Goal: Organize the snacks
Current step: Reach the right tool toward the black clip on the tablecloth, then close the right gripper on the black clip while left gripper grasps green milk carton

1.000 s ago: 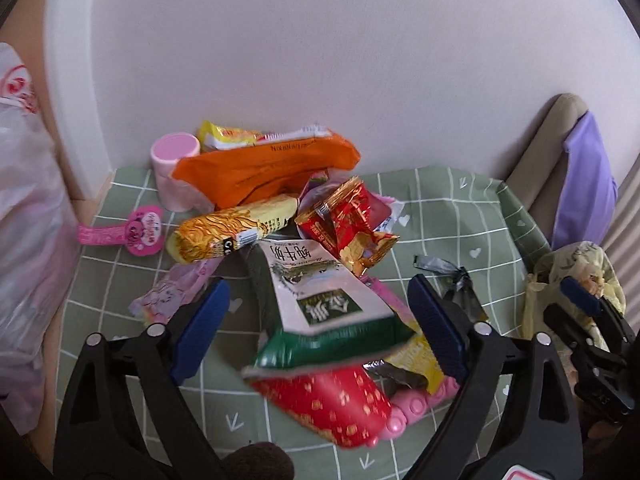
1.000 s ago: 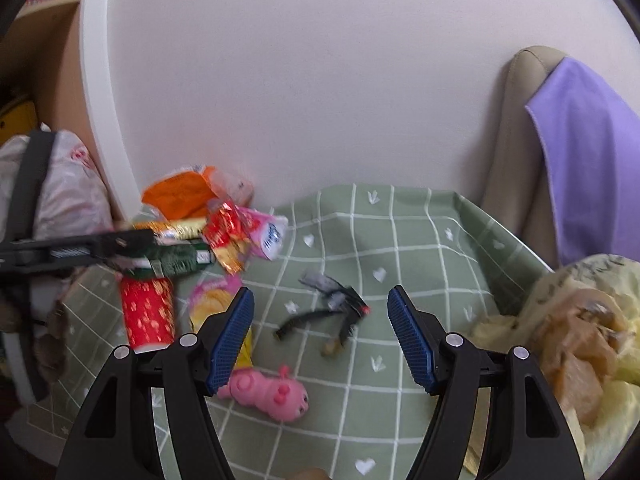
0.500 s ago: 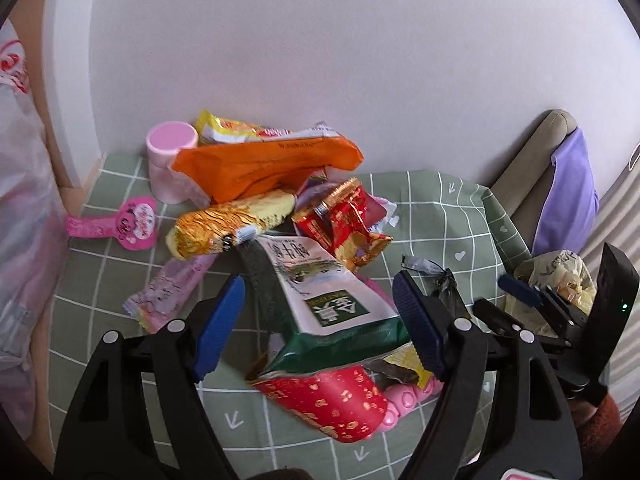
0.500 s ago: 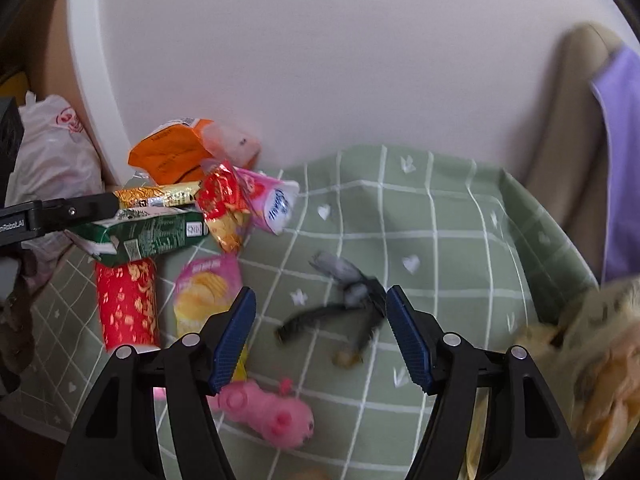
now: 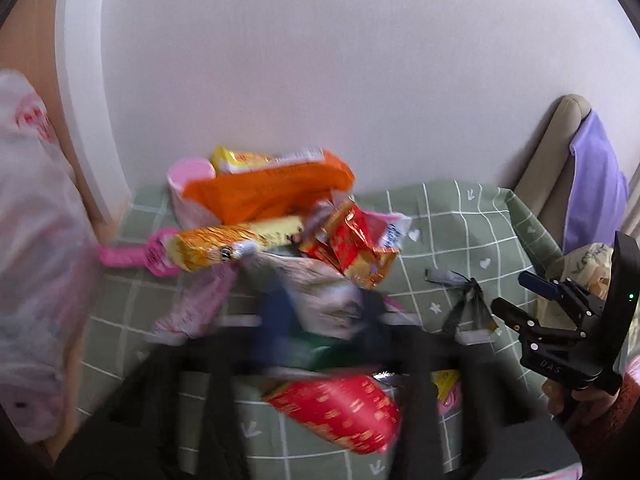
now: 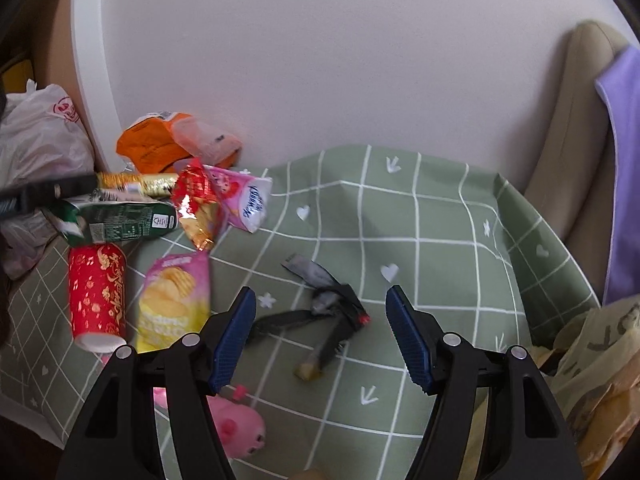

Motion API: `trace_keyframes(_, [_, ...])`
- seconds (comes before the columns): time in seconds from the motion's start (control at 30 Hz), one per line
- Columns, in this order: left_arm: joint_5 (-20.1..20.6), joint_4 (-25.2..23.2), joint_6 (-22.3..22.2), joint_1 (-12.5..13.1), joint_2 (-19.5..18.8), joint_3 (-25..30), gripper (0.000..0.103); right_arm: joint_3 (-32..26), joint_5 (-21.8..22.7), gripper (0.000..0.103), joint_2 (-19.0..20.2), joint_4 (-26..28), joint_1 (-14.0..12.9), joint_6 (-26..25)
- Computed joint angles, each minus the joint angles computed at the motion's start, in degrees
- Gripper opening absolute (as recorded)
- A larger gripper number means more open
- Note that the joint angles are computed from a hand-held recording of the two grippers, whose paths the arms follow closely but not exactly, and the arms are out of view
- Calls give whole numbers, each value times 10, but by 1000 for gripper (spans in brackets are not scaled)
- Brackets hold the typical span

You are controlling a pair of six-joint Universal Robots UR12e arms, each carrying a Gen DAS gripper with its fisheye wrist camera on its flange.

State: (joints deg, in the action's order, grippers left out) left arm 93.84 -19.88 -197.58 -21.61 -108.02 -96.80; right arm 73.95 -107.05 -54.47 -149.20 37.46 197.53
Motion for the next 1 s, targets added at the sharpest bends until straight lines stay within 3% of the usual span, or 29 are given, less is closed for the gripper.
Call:
trace_keyframes(0.07, [6,10,4,1,4,-3,17,3,14,58,0,3,-5,12])
trace_keyframes(0.17, [5,21,5,6,11,-8,16,-2,14,58,6,5,-8,9])
trace_keyframes(0.33, [-36,30,-6,20,26,-24,20,-29,14,58,26,27,-12,-14])
trace_keyframes(0.4, [-53,33,-4,25,34,-36,35,-41,21,58,34,47,-16,-16])
trace_keyframes(0.43, [-57,34,-5,25,36,-39,38,-44,27,56,37,56,-18,-14])
trace_keyframes(0.5, [-68,39,-10,25,40,-48,47,-49,52,37,39,75,-22,-9])
trace_keyframes(0.63, [-76,45,4,16,44,-61,62,-34,47,25,25,64,-17,3])
trace_keyframes(0.7, [-77,56,7,12,43,-64,78,-24,30,25,14,58,-13,14])
trace_keyframes(0.77, [-88,69,9,9,41,-67,83,-11,23,25,-1,54,-9,33])
trace_keyframes(0.87, [-51,74,12,-4,36,-63,85,-3,14,25,-16,54,-6,45])
trace_keyframes(1.0, [76,116,23,-38,13,-53,85,-3,0,25,-32,55,-8,42])
